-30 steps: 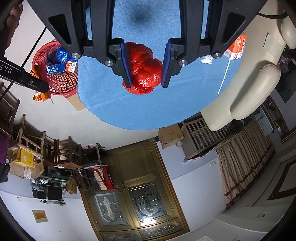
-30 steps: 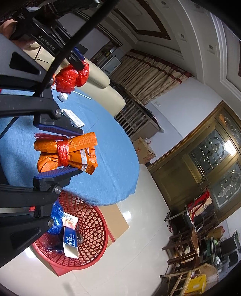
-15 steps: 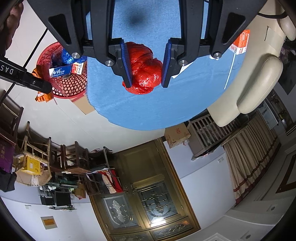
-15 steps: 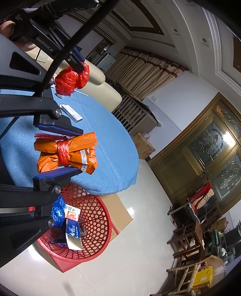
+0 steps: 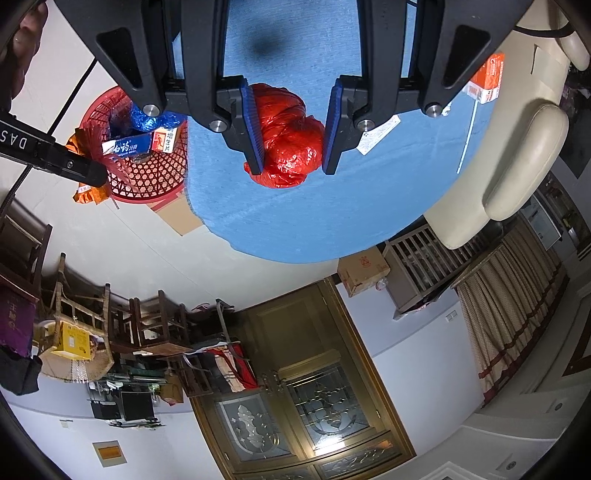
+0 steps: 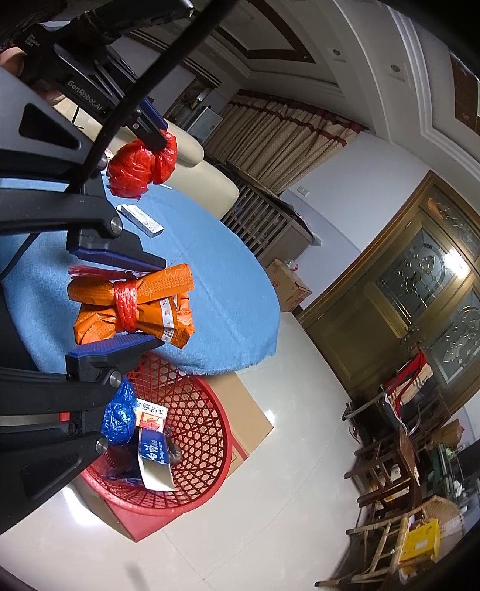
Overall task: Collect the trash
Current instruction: 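Carry the red bag and orange bundle toward the red basket with both tools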
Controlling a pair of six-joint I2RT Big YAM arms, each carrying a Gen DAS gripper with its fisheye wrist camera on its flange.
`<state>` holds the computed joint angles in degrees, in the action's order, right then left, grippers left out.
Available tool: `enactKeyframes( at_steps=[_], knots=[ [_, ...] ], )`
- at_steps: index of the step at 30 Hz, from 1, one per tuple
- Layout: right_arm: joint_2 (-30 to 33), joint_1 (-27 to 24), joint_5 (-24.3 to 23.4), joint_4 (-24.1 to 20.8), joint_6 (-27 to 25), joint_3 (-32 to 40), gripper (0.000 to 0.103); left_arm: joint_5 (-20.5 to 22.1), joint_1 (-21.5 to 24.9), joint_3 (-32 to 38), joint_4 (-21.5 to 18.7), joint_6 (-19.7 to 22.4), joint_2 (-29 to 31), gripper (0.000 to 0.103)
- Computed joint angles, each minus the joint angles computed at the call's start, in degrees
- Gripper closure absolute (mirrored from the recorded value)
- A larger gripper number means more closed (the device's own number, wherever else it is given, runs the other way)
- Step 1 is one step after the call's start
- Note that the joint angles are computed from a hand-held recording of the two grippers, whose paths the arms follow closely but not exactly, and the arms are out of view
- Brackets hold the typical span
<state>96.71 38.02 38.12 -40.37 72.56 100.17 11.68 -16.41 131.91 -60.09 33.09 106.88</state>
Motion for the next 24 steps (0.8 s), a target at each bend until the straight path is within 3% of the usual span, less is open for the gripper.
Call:
enactKeyframes(
  at_steps=[24],
  knots=[
    [-1.8,-0.7,-1.4,1.0,4.4,-4.8,0.067,-0.9,-1.9,-2.4,-1.0,0.8,0.1,0.07]
  ],
)
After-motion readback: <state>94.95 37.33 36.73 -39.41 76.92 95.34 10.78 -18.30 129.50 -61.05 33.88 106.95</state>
